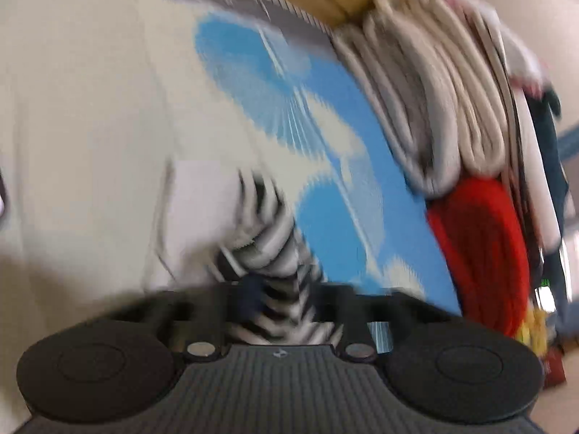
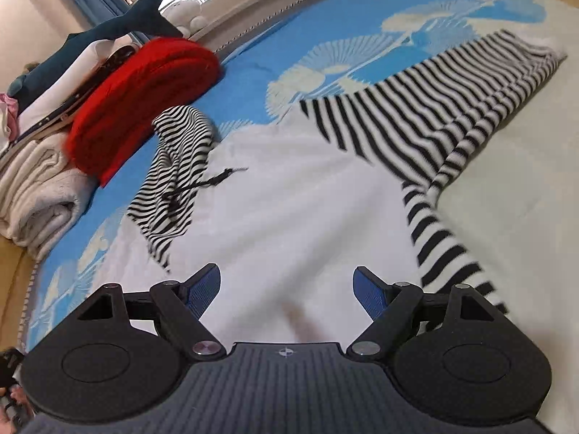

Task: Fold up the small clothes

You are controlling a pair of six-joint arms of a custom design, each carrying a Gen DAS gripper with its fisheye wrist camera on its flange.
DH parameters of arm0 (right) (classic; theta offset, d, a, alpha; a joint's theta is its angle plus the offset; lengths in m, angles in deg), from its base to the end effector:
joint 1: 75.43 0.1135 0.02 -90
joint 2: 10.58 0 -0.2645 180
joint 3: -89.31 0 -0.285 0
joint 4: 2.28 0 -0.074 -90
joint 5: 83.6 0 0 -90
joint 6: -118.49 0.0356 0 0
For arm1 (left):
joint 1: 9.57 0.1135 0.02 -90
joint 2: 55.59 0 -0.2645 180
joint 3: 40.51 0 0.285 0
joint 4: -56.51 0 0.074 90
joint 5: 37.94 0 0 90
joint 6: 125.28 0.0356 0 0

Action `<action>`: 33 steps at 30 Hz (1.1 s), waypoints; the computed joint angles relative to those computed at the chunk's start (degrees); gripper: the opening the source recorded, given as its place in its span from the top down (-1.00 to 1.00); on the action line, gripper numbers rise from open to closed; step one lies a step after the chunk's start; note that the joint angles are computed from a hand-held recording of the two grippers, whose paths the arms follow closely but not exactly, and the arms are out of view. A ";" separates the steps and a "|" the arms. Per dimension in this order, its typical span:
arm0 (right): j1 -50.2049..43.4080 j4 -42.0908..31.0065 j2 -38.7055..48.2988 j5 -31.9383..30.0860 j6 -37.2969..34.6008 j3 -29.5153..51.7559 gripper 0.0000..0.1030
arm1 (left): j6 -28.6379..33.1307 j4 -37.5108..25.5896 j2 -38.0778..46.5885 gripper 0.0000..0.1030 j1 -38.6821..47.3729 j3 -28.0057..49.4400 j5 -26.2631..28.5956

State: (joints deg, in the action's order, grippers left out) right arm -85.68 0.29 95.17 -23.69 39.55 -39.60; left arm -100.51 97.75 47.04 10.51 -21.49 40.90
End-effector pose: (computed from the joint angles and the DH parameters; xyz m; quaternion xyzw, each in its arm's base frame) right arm 0.3191 -0.0396 0.0529 0.0860 0.9132 0.2477 0.3119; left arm 0.1761 0.0717 0.0150 -0.6458 0.6430 -0.0721 0.4052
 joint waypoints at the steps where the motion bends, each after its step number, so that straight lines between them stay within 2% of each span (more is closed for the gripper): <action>1: -0.31 -1.07 -0.52 -1.30 0.22 -0.03 -0.59 | -0.35 -3.49 -3.84 0.87 -1.20 -0.49 -3.84; 4: -0.56 -2.96 -2.13 -3.65 -1.38 -0.38 -0.59 | -0.59 -13.87 -16.63 0.90 -6.03 -1.32 -11.10; 7: -0.21 -4.38 -3.59 -3.70 -3.34 -0.89 -0.59 | 1.51 -23.28 -24.73 0.90 -14.69 1.84 -19.09; 9: -0.20 -7.34 -3.61 -4.13 -3.67 -0.14 -0.59 | 4.80 -24.32 -24.21 0.90 -24.79 6.06 -25.34; 10: -0.23 -8.96 -3.30 -4.87 -3.39 0.43 -0.59 | 7.90 -22.38 -22.27 0.91 -30.14 8.87 -26.01; 12: -0.10 -10.44 -3.07 -5.39 -3.04 0.97 -0.59 | 15.83 -19.07 -13.63 0.90 -41.14 17.81 -23.04; 13: -0.07 -10.56 -3.15 -5.41 -3.00 0.99 -0.59 | 19.37 -17.18 -8.37 0.80 -45.44 22.13 -19.00; 14: -0.02 -10.65 -3.31 -5.41 -3.01 1.03 -0.59 | 22.27 -16.08 -2.91 0.28 -48.92 26.60 -13.46; 15: -0.18 -10.75 -3.44 -5.77 -3.06 1.11 -0.59 | 24.31 -15.70 2.46 -0.12 -52.19 30.93 -8.18; 16: -0.59 -10.99 -3.46 -6.41 -3.28 1.25 -0.59 | 25.17 -19.78 7.69 -0.78 -56.20 36.58 -6.61; 17: -1.00 -11.26 -3.34 -6.88 -3.52 1.47 -0.59 | 26.07 -24.19 11.47 -0.97 -59.30 41.05 -8.85; 19: -2.17 -11.86 -3.17 -7.19 -3.84 1.91 -0.59 | 29.83 -32.15 17.19 -0.98 -64.68 47.44 -16.19; 22: -3.76 -13.11 -2.35 -7.43 -3.75 3.11 -0.59 | 33.39 -40.02 17.30 -0.99 -66.87 48.03 -21.43; 23: -4.25 -13.68 -1.96 -7.71 -3.52 3.64 -0.59 | 32.40 -41.92 15.81 -0.99 -66.91 46.57 -23.29; 24: -4.69 -14.27 -1.53 -8.05 -3.45 4.13 -0.59 | 28.71 -47.38 13.85 -0.99 -66.84 46.27 -24.89; 26: -5.12 -14.43 -1.04 -8.56 -3.18 4.47 -0.59 | 18.44 -57.57 10.02 -0.99 -65.62 45.63 -24.78; 28: -4.87 -13.55 -1.01 -8.64 -2.11 4.28 -0.59 | 10.77 -57.45 4.44 -0.99 -63.07 40.41 -23.24; 30: -4.62 -12.67 -0.98 -9.10 -1.36 3.97 -0.59 | 3.98 -56.27 0.70 -0.99 -62.64 35.37 -24.99; 33: -3.63 -11.11 -0.75 -7.87 -1.53 3.27 -0.59 | 3.48 -53.49 4.19 -0.99 -60.18 34.30 -30.72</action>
State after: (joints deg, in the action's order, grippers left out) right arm -89.31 -10.82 94.42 -31.56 38.03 -36.33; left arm -97.03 44.26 51.24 -49.67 12.81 10.18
